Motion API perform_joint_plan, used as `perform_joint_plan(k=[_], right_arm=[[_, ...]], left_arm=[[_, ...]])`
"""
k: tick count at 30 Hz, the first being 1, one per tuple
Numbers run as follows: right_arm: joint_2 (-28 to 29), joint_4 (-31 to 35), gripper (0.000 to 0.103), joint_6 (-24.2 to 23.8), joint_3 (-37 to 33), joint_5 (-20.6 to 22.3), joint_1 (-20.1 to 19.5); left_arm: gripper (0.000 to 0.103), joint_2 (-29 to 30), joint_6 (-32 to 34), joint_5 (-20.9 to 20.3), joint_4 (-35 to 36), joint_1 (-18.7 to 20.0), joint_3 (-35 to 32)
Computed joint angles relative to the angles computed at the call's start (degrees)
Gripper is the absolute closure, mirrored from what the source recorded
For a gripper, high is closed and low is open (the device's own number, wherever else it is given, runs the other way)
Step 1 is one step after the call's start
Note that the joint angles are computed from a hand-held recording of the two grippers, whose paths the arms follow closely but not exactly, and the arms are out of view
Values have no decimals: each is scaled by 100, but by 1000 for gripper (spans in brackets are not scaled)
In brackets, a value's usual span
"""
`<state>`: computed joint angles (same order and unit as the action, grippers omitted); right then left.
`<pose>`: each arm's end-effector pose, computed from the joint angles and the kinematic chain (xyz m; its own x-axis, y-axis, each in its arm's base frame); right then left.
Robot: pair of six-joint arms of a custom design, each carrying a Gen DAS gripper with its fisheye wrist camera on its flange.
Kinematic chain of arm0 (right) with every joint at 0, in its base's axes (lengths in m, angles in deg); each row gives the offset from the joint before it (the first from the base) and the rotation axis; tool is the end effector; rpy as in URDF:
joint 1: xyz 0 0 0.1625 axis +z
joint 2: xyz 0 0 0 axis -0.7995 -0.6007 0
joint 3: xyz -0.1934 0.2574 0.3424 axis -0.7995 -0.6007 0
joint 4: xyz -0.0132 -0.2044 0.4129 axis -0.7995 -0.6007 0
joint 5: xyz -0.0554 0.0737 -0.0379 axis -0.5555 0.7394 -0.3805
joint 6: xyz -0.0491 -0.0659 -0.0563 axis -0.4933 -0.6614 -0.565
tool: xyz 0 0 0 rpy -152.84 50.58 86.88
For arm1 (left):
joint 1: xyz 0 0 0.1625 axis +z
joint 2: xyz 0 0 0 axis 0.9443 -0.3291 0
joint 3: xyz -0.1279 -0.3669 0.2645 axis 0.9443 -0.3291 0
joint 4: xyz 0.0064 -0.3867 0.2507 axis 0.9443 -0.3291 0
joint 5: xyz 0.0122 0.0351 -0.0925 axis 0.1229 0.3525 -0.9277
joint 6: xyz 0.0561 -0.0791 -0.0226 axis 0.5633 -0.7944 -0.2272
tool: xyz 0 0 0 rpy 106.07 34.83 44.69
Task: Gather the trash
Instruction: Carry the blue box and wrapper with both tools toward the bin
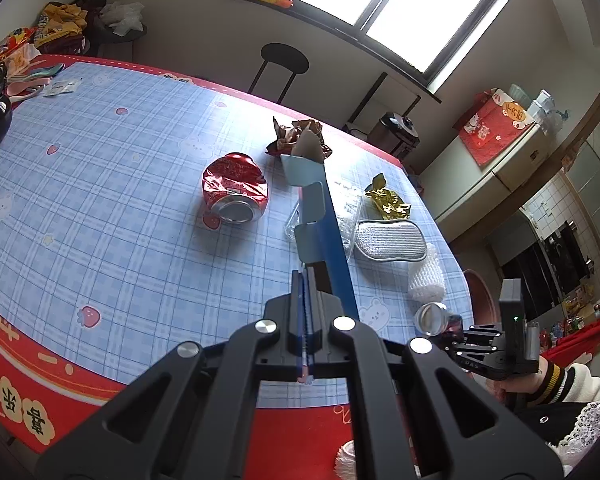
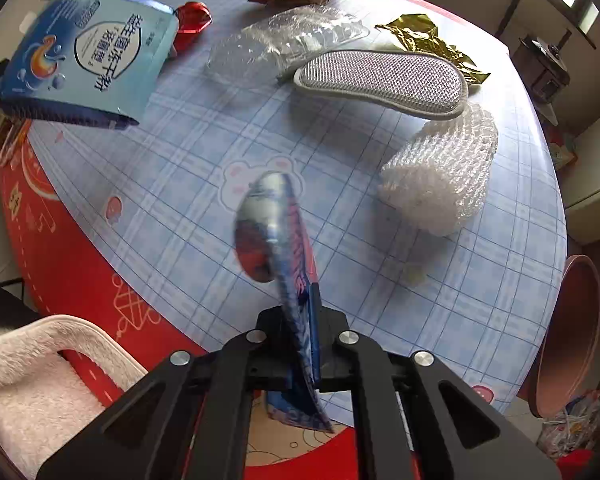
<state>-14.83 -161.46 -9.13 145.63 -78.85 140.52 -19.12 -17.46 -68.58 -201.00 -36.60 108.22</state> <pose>0.0553 -0.7524 0.3500 -0.5204 -0.7740 0.3606 -0.7247 0.6237 0.2929 -0.4037 -0.5384 0.1292 -0.8765 -0.3929 -0.2780 -0.0059 0.5864 -0.8100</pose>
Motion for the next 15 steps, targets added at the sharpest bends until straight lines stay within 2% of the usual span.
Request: perform_joint_plan(k=[9,15], right_arm=[[-264,165,96,1187,-256,1561,-134],[-402,-32,96,1352,-459,1947,-265]], left_arm=[[98,197,555,54,-205,35,-319],[98,472,1227,80,-400,79,-798]])
